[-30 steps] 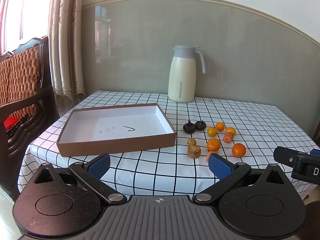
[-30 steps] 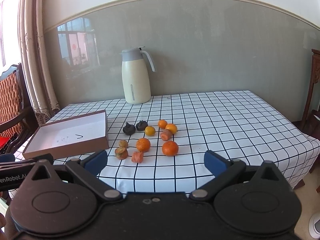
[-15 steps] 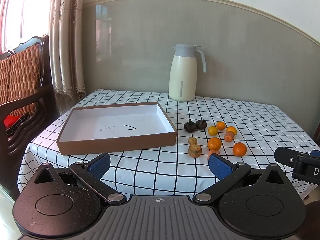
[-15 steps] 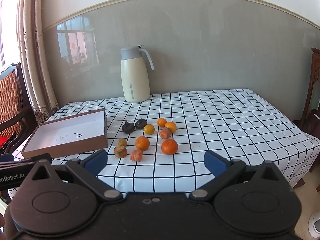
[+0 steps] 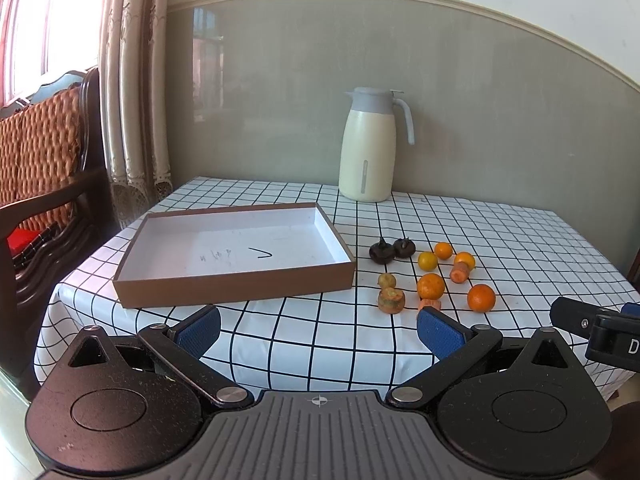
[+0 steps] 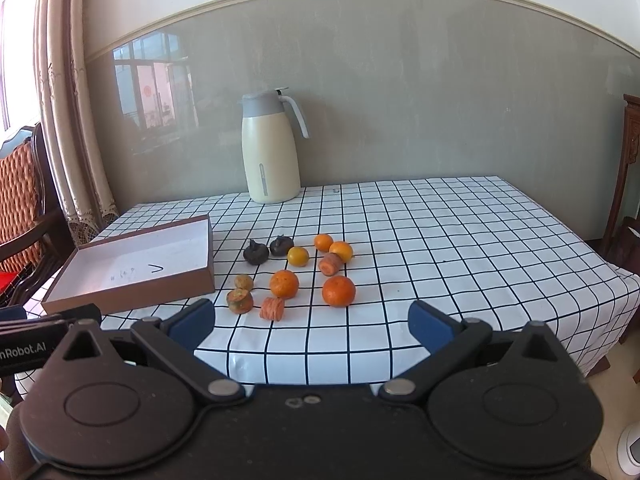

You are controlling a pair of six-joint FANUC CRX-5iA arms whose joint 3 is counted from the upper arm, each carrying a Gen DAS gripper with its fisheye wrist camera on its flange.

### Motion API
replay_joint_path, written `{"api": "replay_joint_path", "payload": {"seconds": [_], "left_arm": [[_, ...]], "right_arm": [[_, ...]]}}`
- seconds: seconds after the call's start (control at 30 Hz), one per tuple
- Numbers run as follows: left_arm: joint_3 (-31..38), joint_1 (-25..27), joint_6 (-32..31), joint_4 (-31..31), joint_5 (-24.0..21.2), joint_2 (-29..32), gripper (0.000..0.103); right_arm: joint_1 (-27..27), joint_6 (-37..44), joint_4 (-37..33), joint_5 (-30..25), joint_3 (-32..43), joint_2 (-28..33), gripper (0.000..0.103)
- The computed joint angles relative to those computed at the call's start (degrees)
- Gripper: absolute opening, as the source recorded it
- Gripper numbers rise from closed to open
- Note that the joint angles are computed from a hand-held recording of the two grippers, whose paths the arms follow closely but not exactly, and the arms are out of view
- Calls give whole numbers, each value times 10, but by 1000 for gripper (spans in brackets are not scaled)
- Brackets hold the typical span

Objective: Organize fruits

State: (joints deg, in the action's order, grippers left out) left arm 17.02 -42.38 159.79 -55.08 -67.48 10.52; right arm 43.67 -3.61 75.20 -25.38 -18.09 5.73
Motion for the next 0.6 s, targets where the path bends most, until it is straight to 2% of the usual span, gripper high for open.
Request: {"api": "replay_joint_path", "payload": {"seconds": [0.27, 0.4, 0.6], "left_arm": [[-4, 9, -4, 12, 11, 6, 103], [-8, 14, -8, 18, 21, 10, 103], [-7, 21, -22, 27, 37, 21, 103]], "right_arm": [[-10, -9, 4, 15, -8, 2, 97], [-27, -44, 43, 42, -19, 3, 97], [-38, -55, 53, 56, -22, 8, 97]]}}
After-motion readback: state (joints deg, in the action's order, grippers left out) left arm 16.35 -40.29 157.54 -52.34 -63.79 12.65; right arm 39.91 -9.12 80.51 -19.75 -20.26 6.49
